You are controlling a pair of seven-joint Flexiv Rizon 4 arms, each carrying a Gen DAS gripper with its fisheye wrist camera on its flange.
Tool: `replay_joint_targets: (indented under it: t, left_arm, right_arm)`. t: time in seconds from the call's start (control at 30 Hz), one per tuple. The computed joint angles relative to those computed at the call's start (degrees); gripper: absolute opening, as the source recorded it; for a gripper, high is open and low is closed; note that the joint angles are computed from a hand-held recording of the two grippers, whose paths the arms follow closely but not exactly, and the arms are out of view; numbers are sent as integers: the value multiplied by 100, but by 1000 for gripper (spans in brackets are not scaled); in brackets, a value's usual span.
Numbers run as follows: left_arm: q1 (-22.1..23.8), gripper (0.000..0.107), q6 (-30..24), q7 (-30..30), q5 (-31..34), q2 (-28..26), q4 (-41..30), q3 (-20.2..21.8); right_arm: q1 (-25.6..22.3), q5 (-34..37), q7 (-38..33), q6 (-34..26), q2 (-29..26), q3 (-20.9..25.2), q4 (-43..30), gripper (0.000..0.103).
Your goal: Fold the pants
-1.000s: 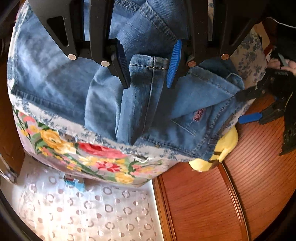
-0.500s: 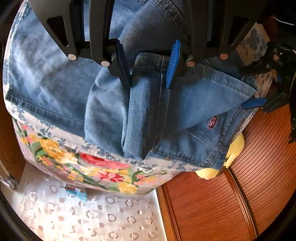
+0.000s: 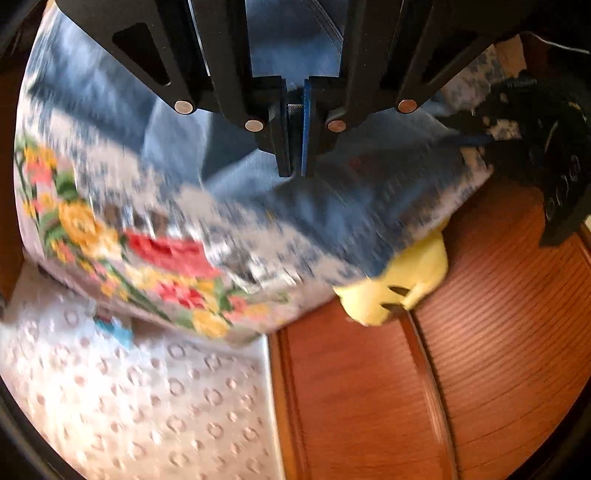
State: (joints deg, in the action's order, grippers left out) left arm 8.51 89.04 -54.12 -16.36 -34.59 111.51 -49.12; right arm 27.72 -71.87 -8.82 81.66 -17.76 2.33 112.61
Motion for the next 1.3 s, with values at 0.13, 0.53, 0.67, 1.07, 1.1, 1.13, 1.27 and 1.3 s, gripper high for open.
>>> replay_joint_targets:
  t: [0.13,0.53,0.67,1.07,1.1,1.13,1.27,1.3]
  left_arm:
    - [63,5,104,-148,2,114,135,79]
    - [283,7,77,-432,143,120,202,51]
    - [-130,28,-40,-430,59,229,43,573]
    - [-90,42,70,-147,-16,130,27,376]
    - [-146,42,5,-133,-8,122,-7,416]
    - [-196,42,-50,-108,-16,102,-47,459]
    - [-677,42,-496,-71,-185,59,-332,984]
    - [-830,37,-577,-64,-220,46,-404,1160]
  right_arm:
    - [83,46,-396,138,-298,-37,-514,5]
    - [512,1499,-2244,-161,-1102,-63,-1485,5]
    - [570,2194,-2775,-359,-1244,1,-1552,12]
    - [1392,184,-28,378,-242,-1720,-11,41]
    - [1412,45,164,204,-111,-1667,105,41]
    - [1391,-238,464,107,15,-1677,280,41]
    - [1217,-944,1324,-236,357,-1479,770,41]
    - [1165,-1009,1465,-308,406,-1402,859,41]
